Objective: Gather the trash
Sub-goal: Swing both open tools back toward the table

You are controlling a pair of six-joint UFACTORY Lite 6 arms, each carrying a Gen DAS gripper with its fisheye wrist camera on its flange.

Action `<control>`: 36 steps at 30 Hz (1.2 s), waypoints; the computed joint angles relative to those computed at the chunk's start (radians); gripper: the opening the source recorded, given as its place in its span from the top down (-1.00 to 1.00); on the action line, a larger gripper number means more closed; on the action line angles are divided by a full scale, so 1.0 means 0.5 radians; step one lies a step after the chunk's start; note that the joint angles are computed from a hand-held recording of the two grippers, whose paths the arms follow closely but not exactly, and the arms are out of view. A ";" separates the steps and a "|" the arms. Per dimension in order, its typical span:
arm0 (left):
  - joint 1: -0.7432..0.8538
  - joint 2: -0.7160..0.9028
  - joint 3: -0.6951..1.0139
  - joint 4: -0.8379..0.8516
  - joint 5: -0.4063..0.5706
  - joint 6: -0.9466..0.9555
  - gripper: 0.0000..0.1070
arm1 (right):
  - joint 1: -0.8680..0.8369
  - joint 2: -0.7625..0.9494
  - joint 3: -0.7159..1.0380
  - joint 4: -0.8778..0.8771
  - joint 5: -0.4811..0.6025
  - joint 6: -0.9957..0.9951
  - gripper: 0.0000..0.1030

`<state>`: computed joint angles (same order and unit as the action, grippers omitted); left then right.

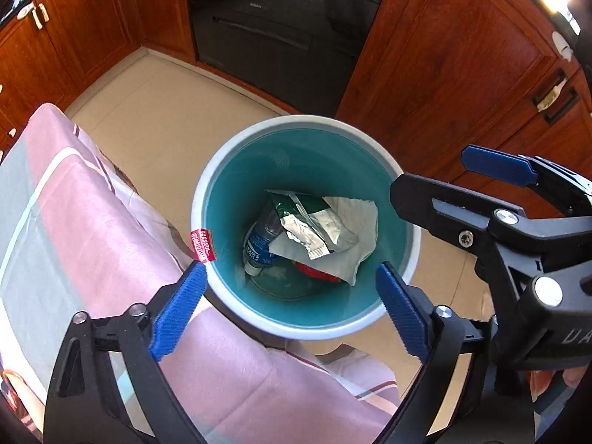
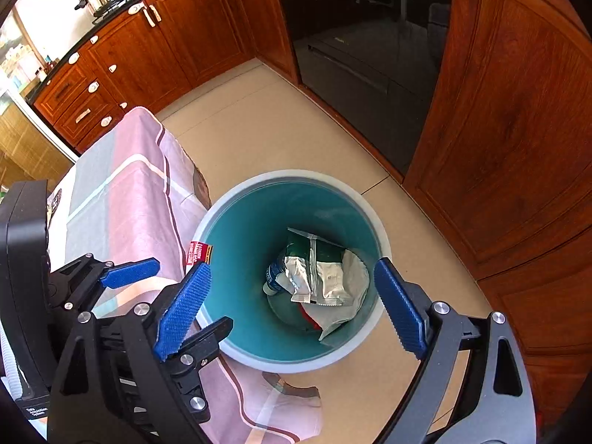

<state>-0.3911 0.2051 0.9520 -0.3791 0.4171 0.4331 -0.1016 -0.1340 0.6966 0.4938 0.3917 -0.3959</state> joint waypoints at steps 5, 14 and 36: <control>0.034 -0.133 -0.062 -0.002 0.037 0.003 -0.81 | 0.073 -0.139 -0.019 -0.183 0.061 0.216 -0.67; 0.173 -0.621 -0.315 -0.026 0.184 0.069 -0.85 | 0.264 -0.529 -0.093 -0.579 0.248 0.719 -0.67; 2.290 -1.632 -0.680 -0.417 1.404 1.728 -0.85 | 2.052 -0.577 0.275 -1.844 0.790 2.815 -0.77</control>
<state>0.7537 -0.6109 0.6120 -0.5876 1.1190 1.2973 0.9244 -0.4223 0.8343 -0.4282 0.7865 1.0116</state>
